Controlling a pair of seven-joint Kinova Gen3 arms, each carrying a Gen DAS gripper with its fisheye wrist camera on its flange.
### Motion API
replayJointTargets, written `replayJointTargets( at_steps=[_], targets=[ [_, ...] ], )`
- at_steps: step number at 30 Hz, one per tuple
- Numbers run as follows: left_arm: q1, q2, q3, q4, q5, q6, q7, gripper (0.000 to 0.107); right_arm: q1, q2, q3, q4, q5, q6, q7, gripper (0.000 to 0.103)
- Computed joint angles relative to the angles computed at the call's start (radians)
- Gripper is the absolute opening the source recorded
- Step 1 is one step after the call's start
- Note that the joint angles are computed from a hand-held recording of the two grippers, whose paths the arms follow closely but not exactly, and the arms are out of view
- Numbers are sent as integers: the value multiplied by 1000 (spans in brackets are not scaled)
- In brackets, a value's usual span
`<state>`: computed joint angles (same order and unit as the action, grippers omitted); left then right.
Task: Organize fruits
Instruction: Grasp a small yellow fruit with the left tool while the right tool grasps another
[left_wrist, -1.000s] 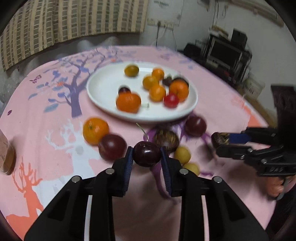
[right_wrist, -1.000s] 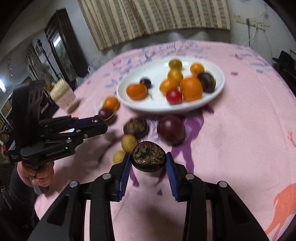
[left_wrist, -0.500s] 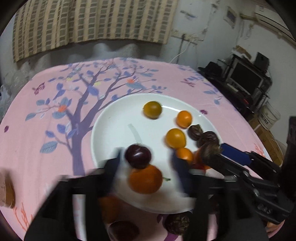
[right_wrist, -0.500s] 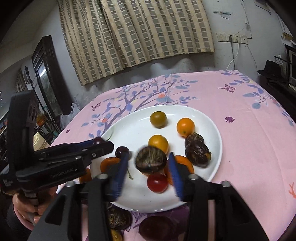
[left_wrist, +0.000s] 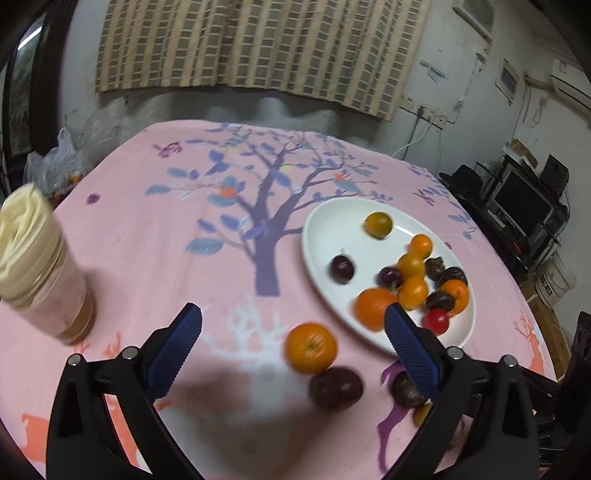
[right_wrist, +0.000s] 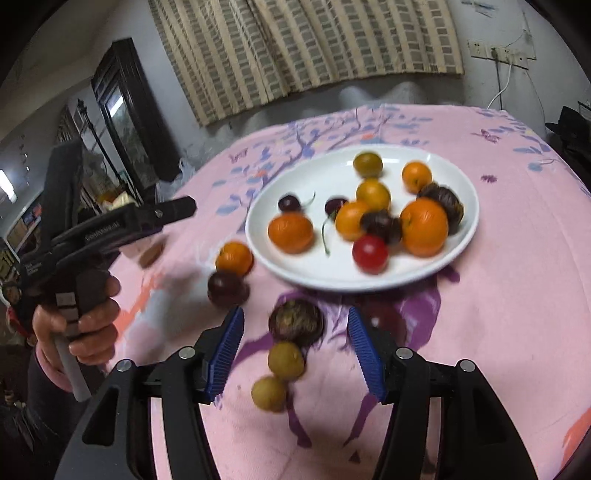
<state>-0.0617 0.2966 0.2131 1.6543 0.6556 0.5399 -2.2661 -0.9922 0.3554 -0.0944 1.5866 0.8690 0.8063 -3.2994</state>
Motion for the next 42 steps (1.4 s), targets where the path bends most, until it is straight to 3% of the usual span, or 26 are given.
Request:
replayJointTargets(
  at_steps=[3,8,13,16,21,26,28,30,32,38,40,41,42],
  targets=[
    [-9,-12,-17,34,-9,-6,11,97,-18,17,-14,-33,-14,50,48,59],
    [-47,-15,-17,42,37,49,-18,97,-1,34,-41,-68,-113,46,180,56],
    [-12,-36,-27,73,10,-2,-28,97,104,85,-176,-137,-162,110,291,45],
    [0,-45,-24,86,-3,-20,-41,97,78,99,-144,-160,-190,125,328,45],
    [11,-59,-17,108,-11,-54,-64,97,56,105,-115,-171,-192,143,329,30],
    [31,-59,-24,111,-48,-66,-44,97,192,115,-327,-160,-74,183,249,24],
    [37,-55,-27,107,-65,-61,-30,97,211,105,-364,-130,-20,172,185,24],
    [36,-54,-22,108,-68,-59,-30,97,190,65,-327,-67,17,101,103,24],
    [24,-58,-8,114,-53,-57,-55,97,127,11,-234,-9,39,43,22,24],
    [-7,-78,28,139,54,61,-239,96,-121,-82,44,82,95,113,-222,24],
    [23,-78,24,143,49,117,-267,73,-201,-96,137,114,106,116,-303,25],
    [47,-71,16,138,31,141,-261,67,-226,-102,164,129,112,117,-344,25],
    [72,-58,17,127,-4,169,-240,54,-235,-104,174,141,123,114,-380,25]
  ],
)
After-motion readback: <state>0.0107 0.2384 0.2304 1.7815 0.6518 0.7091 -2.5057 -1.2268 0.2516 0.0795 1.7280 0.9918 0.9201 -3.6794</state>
